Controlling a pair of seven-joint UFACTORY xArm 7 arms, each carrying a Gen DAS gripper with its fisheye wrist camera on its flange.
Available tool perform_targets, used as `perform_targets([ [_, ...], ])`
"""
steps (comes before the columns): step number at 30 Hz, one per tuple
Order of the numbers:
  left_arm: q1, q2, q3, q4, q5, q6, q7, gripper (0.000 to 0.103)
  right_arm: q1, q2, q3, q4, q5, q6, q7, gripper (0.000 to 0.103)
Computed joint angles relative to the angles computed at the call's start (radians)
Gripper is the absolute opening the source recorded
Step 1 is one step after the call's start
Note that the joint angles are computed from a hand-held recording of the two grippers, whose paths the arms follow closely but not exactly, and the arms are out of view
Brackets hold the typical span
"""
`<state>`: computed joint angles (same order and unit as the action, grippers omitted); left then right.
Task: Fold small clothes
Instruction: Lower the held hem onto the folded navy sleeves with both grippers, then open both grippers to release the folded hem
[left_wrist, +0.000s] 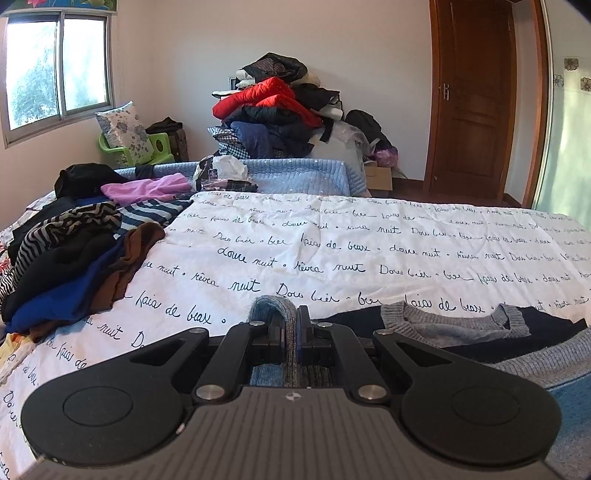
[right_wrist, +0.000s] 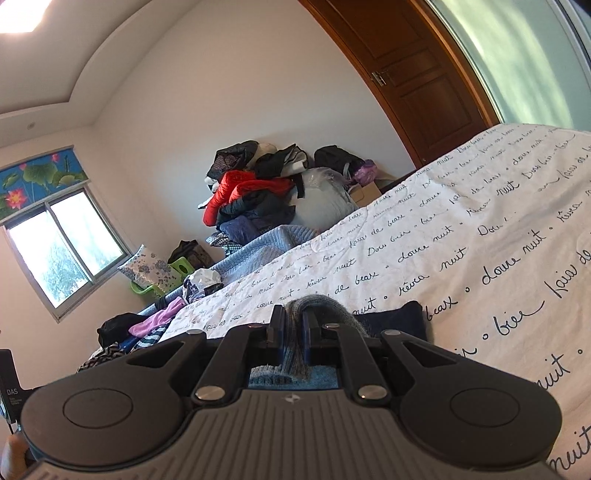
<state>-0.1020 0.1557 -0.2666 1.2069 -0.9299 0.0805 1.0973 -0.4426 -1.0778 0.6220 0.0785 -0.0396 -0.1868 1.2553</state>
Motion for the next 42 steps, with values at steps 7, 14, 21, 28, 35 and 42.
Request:
perform_targets([
  [7, -0.053, 0.078, 0.035, 0.047, 0.198, -0.039, -0.178, 0.007, -0.081, 0.11, 0.027, 0.023, 0.017, -0.074, -0.017, 0.01],
  [14, -0.117, 0.162, 0.123, 0.113, 0.438, -0.003, -0.444, 0.007, -0.15, 0.268, 0.057, 0.055, 0.086, -0.153, -0.074, 0.01],
  [21, -0.082, 0.209, 0.092, 0.163, 0.543, 0.03, -0.556, 0.007, -0.179, 0.378, 0.07, 0.07, 0.163, -0.207, -0.146, 0.01],
  [28, -0.087, 0.281, 0.107, 0.266, 0.676, 0.14, -0.72, 0.012, -0.168, 0.486, 0.05, 0.089, 0.249, -0.254, -0.195, 0.01],
  [35, -0.041, 0.316, 0.069, 0.337, 0.682, 0.234, -0.799, 0.016, -0.143, 0.601, 0.012, 0.141, 0.337, -0.218, -0.246, 0.019],
  [42, -0.019, 0.322, 0.052, 0.364, 0.643, 0.262, -0.799, 0.021, -0.284, 0.545, 0.167, 0.178, 0.472, -0.152, -0.328, 0.076],
])
